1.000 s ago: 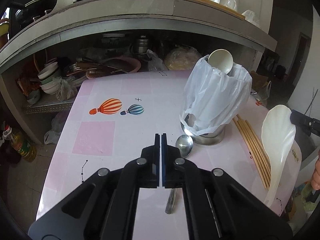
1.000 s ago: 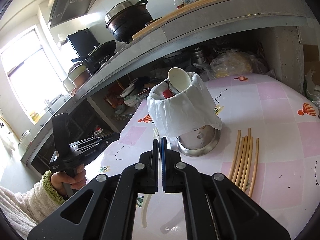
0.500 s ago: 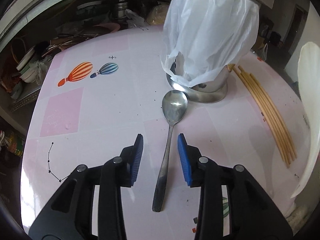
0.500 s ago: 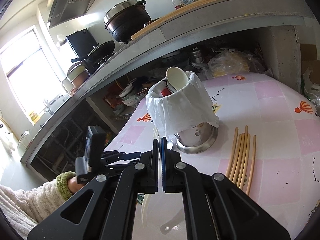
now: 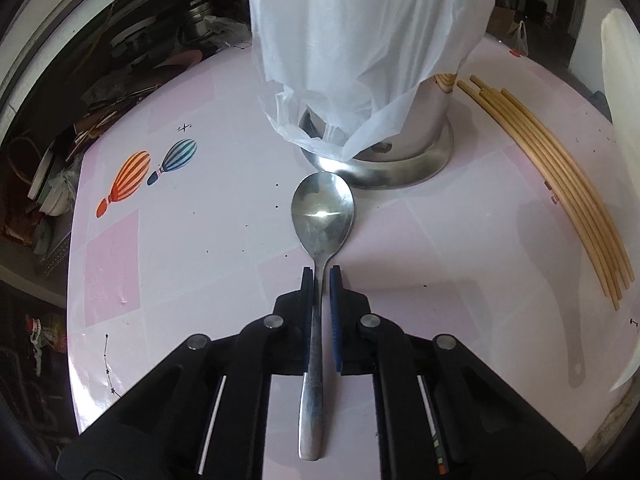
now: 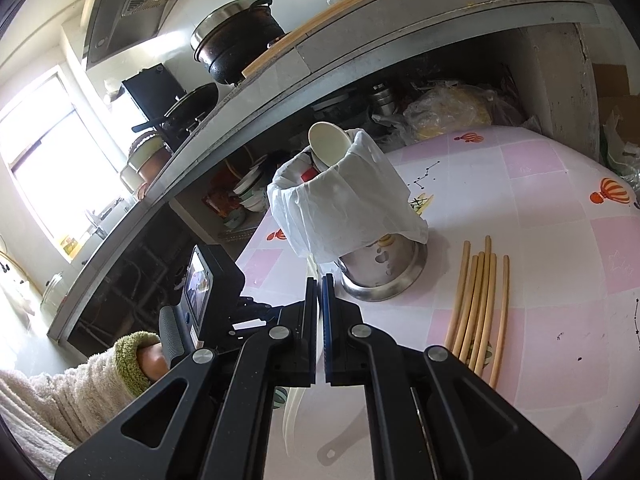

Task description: Organize utensils

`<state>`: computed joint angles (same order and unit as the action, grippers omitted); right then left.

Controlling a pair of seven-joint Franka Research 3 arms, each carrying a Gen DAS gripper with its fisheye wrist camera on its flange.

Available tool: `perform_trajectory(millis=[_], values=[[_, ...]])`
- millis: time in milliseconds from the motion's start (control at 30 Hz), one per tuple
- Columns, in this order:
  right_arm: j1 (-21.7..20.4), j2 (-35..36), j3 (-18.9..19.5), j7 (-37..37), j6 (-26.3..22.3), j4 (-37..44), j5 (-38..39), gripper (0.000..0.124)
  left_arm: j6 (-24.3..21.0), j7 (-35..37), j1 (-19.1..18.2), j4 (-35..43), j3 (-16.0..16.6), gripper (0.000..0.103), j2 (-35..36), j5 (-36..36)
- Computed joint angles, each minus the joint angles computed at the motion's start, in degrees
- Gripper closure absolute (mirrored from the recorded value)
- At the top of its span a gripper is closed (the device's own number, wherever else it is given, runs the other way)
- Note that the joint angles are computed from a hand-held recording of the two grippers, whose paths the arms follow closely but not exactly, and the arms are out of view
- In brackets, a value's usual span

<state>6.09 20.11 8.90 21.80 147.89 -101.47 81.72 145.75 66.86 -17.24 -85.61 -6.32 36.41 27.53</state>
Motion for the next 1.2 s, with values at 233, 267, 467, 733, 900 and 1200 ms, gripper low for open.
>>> perform_trajectory(millis=[233, 267, 467, 733, 900, 1200], values=[[-0.33, -0.03, -0.10, -0.04, -0.24, -0.05, 0.60, 0.121, -0.12, -2.07, -0.45, 0.03, 0.50, 0.100, -0.16, 0.29], [-0.34, -0.14, -0.13, -0.04, -0.20, -0.16, 0.62, 0.121, 0.81, -2.93, -0.37, -0.94, 0.66, 0.100, -0.66, 0.43], [-0.13, -0.58, -0.15, -0.50, 0.04, -0.43, 0.75, 0.121, 6.86, -8.17, 0.63, -8.24, 1.26, 0.100, -5.44, 1.27], [0.60, -1.74, -0.12, -1.73, 0.72, -1.02, 1.37, 0.121, 19.36, -19.26, 1.67, -19.27, 3.55, 0.100, -13.92, 5.21], [1.27, -2.97, -0.26, -3.31, 1.38, -1.31, 1.97, 0.121, 25.86, -29.07, -0.37, -22.71, 7.59, 0.100, -18.06, 12.82], [2.29, -3.89, -0.71, -3.99, 2.20, -1.81, 2.42, 0.121, 29.42, -37.99, 0.82, -22.68, 7.63, 0.103, -20.27, 23.17]])
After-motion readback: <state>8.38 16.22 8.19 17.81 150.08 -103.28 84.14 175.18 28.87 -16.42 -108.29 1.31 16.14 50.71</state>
